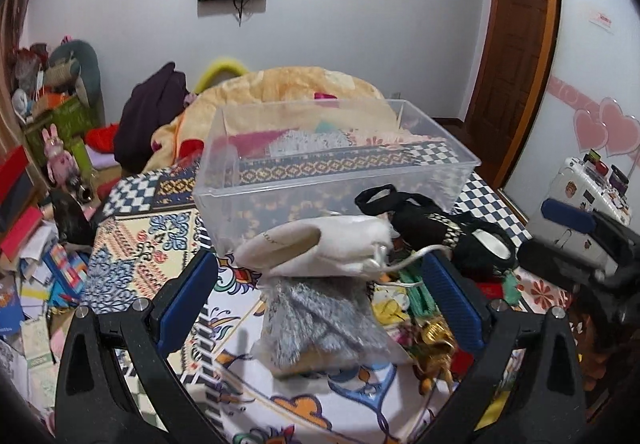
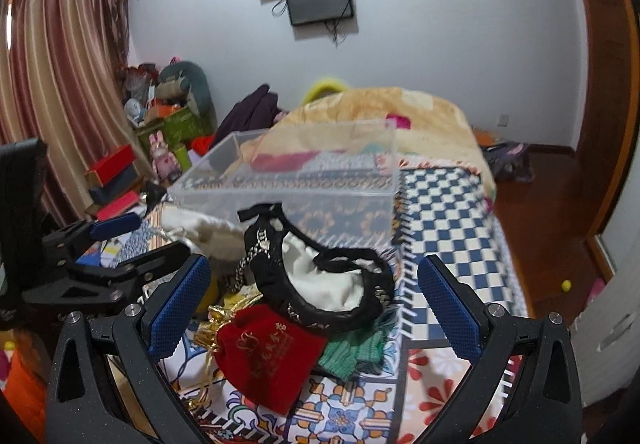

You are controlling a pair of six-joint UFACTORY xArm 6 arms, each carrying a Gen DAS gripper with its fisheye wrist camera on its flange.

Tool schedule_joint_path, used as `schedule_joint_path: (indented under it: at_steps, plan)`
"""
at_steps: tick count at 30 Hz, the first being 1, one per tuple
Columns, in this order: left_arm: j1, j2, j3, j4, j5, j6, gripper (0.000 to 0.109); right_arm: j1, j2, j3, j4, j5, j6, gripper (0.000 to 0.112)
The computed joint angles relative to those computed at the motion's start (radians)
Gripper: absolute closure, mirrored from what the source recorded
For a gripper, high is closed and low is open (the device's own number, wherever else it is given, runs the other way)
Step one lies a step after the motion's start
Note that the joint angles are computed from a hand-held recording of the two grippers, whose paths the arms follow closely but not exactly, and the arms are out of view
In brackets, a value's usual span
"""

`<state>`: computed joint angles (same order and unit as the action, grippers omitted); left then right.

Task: Organize soft objects
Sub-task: 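Grasp the white cloth with the left gripper while the right grasps the black strap bag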

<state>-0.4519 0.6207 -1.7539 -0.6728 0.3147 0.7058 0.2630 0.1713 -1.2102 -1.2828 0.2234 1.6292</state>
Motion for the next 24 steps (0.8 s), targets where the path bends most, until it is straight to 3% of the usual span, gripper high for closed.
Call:
schedule_joint_path:
  at_steps: [5,8,10,11,15,19,24]
  plan:
    - [0.002,0.049,-0.063,-0.003,0.009,-0.011,0.007,-0.004,0.072,-0.060,0.115,-0.044,-0.167,0.024]
    - [0.003,0.071,-0.098,-0.008,0.021,-0.004,0.025,-0.004,0.118,-0.093,0.260,-0.072,-0.326,0.039]
    - [0.005,0.081,-0.116,-0.028,0.041,0.012,0.038,0.002,0.146,-0.107,0.428,-0.087,-0.498,0.058]
    - [0.005,0.082,-0.117,-0.044,0.042,0.025,0.042,0.007,0.158,-0.115,0.478,-0.082,-0.549,0.062]
    - [0.000,0.073,-0.098,-0.075,0.032,0.080,0.070,0.009,0.173,-0.119,0.553,-0.086,-0.617,0.086]
    - [0.000,0.058,-0.078,-0.112,0.015,0.122,0.082,0.002,0.144,-0.104,0.422,-0.084,-0.491,0.092]
    - [0.001,0.010,-0.037,-0.248,-0.015,0.252,0.084,-0.011,0.081,-0.083,0.199,-0.069,-0.284,0.093]
